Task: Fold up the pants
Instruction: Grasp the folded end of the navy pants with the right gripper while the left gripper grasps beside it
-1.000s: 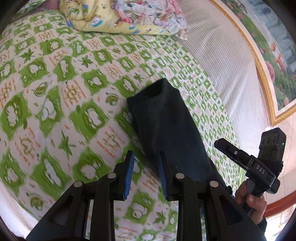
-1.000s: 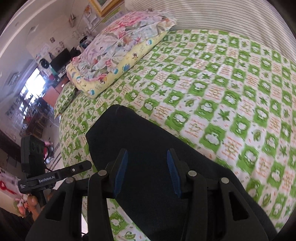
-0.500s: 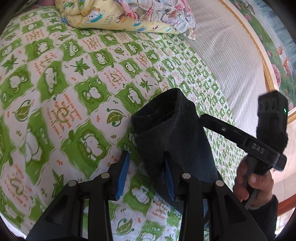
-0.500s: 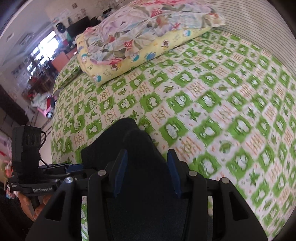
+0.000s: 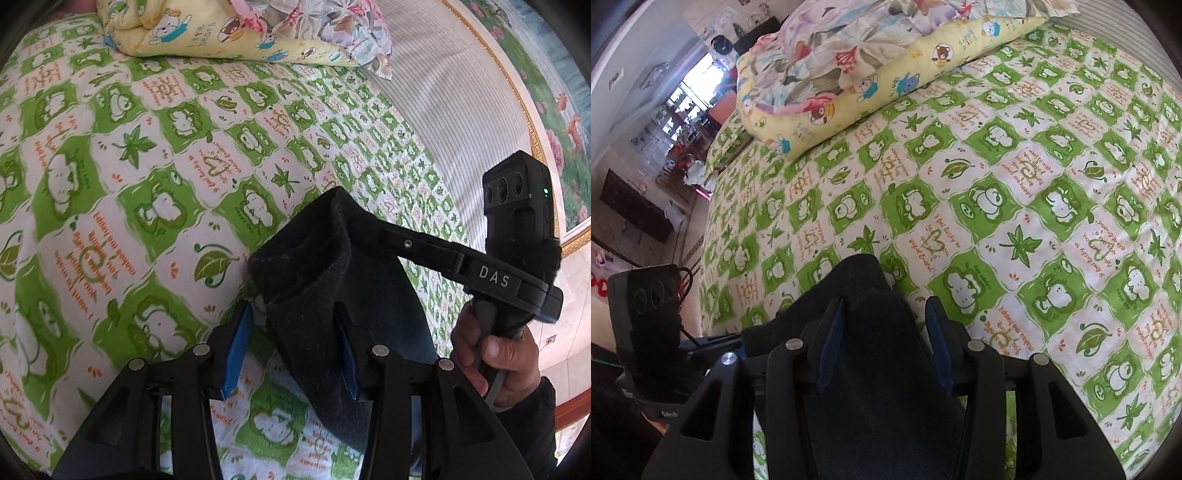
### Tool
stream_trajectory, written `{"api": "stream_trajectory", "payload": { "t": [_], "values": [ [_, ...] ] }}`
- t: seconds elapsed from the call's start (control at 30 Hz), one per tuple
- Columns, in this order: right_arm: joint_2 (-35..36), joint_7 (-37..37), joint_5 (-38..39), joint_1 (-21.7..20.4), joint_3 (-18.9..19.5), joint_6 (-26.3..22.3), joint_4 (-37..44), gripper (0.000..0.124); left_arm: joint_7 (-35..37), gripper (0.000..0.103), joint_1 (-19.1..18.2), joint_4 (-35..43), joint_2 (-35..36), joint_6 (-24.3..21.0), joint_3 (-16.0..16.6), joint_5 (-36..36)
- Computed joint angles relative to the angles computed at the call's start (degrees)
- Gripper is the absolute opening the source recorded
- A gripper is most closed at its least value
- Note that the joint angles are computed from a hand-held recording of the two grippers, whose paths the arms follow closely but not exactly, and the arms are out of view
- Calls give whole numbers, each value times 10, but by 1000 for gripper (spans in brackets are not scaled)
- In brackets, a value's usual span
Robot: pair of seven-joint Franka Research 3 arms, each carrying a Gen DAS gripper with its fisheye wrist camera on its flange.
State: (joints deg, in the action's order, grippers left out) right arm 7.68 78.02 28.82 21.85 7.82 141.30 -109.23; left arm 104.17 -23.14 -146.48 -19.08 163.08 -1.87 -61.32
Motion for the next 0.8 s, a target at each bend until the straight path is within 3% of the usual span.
{"api": "stream_trajectory", "payload": {
  "t": [0.03,0.1,0.13,0.33,0.8],
  "values": [
    [-1,-7,9,-1,2,7,-3,32,-3,43,1,3,4,4,-3,3],
    [-5,-12,23,-2,3,11,-9,28,7,31,-4,7,8,3,0,-6],
    [-9,-9,18,0,2,18,-14,25,6,31,-2,8,9,1,-1,-5],
    [-42,-9,22,6,3,50,-46,21,14,23,-8,4,-15,7,-4,-10],
    [-172,-45,114,22,-14,118,-148,21,-51,22,-64,2,-74,38,6,81]
  ]
}}
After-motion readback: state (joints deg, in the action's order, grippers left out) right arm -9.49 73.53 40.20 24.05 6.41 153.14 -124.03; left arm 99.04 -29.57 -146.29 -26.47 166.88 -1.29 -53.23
